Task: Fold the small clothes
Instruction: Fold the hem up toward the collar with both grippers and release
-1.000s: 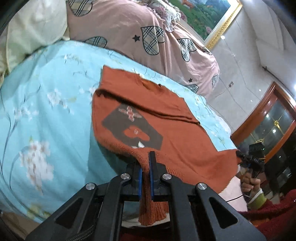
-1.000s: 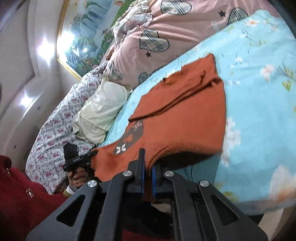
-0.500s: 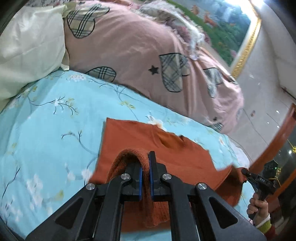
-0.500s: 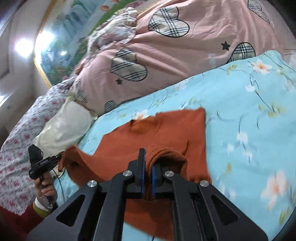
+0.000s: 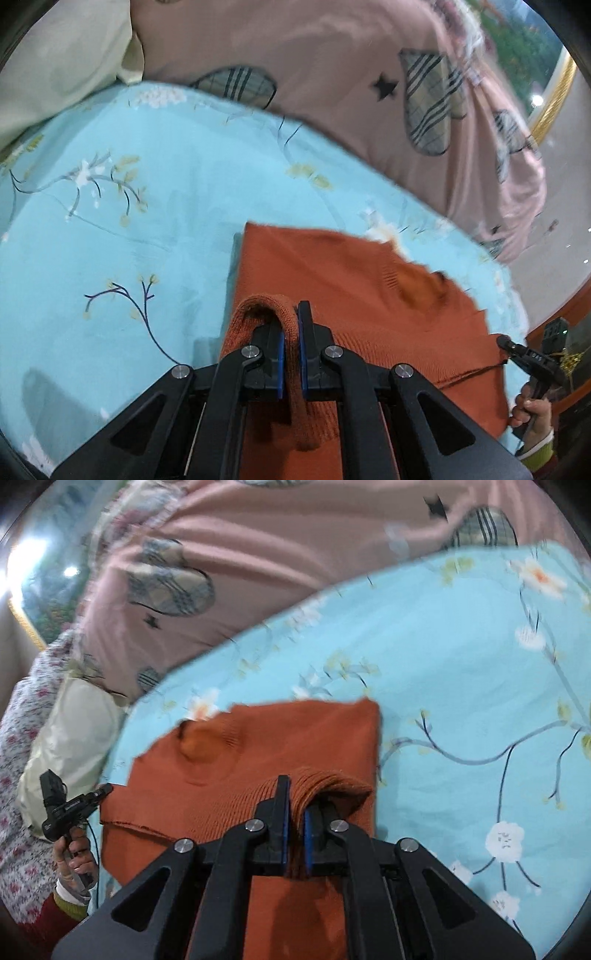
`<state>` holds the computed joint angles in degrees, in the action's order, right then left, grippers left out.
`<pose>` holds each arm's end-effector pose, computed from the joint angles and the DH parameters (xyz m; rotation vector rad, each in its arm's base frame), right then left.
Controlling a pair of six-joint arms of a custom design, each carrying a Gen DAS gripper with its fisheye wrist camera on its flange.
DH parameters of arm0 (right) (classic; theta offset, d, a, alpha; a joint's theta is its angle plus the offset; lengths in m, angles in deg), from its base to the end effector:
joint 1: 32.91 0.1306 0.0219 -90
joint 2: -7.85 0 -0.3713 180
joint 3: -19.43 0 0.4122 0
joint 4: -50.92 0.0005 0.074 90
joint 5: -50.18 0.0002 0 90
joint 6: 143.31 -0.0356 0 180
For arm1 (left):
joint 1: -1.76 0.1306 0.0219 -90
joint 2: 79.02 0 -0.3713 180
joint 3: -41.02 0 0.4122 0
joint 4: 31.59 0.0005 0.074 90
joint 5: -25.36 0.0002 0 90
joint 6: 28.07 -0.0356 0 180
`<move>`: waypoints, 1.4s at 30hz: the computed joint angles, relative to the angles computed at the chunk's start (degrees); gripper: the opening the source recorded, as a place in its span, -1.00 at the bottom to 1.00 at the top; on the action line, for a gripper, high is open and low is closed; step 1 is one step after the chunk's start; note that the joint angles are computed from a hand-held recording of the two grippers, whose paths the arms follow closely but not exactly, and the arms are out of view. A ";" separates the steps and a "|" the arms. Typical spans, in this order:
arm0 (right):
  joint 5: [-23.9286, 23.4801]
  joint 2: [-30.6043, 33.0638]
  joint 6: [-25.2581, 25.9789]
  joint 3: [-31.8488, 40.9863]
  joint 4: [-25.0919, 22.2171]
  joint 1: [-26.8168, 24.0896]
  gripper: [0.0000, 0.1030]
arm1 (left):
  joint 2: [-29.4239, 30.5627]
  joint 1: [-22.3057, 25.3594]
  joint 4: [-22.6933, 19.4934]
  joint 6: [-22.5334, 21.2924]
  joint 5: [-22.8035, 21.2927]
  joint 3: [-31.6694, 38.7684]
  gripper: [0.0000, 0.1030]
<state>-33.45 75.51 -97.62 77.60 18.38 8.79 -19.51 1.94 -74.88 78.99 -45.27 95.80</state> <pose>0.2781 0.2418 0.3327 0.1133 2.3823 0.6265 0.3162 -0.0113 0.3365 -0.2053 2.4080 -0.5429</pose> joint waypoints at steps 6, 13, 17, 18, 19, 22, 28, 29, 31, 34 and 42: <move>1.28 -2.83 -6.77 -2.49 -2.20 -0.04 -0.49 | -2.62 -0.49 -4.10 0.13 1.28 -1.81 -0.57; -0.75 -1.13 2.06 0.04 -0.53 10.83 -0.42 | -8.14 -18.14 -7.76 -0.13 0.77 -5.34 -0.25; -8.85 10.01 10.66 6.57 -4.51 11.33 -0.41 | -1.51 -24.38 -5.03 -3.28 -8.34 -2.67 -0.23; -8.24 11.22 11.75 7.36 -4.79 10.71 -0.41 | -0.01 -23.59 -4.74 -3.89 -7.92 -1.70 -0.25; -8.62 11.67 12.30 7.62 -3.97 9.31 -0.41 | 2.08 -22.28 -4.37 -4.44 -7.38 -0.30 -0.38; -4.96 11.70 11.02 8.45 -4.02 5.54 -0.41 | 9.21 -16.92 -4.37 -5.59 -3.38 4.88 -0.50; 8.48 6.62 -0.34 5.75 -2.23 0.63 -0.21 | 13.60 -11.35 -1.94 -0.64 -8.27 10.21 -0.01; 8.56 4.72 -2.73 4.05 -0.71 0.23 -0.20 | 12.37 -10.48 -0.91 0.87 -9.04 9.35 0.08; 9.27 2.27 -4.96 2.13 -0.65 0.92 -0.19 | 9.78 -8.64 0.35 3.17 -8.16 7.37 0.15; 10.55 0.03 -5.98 0.57 -2.63 3.89 -0.13 | 3.39 -6.44 -0.52 6.26 -6.13 2.78 0.15; 14.52 -4.62 -12.65 -3.51 -3.72 13.75 -0.04 | -24.02 -9.87 -11.54 14.24 -4.24 -9.95 0.19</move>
<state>-18.93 70.89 -110.27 74.08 14.66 22.54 -43.54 -7.93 -86.42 93.23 -49.51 85.84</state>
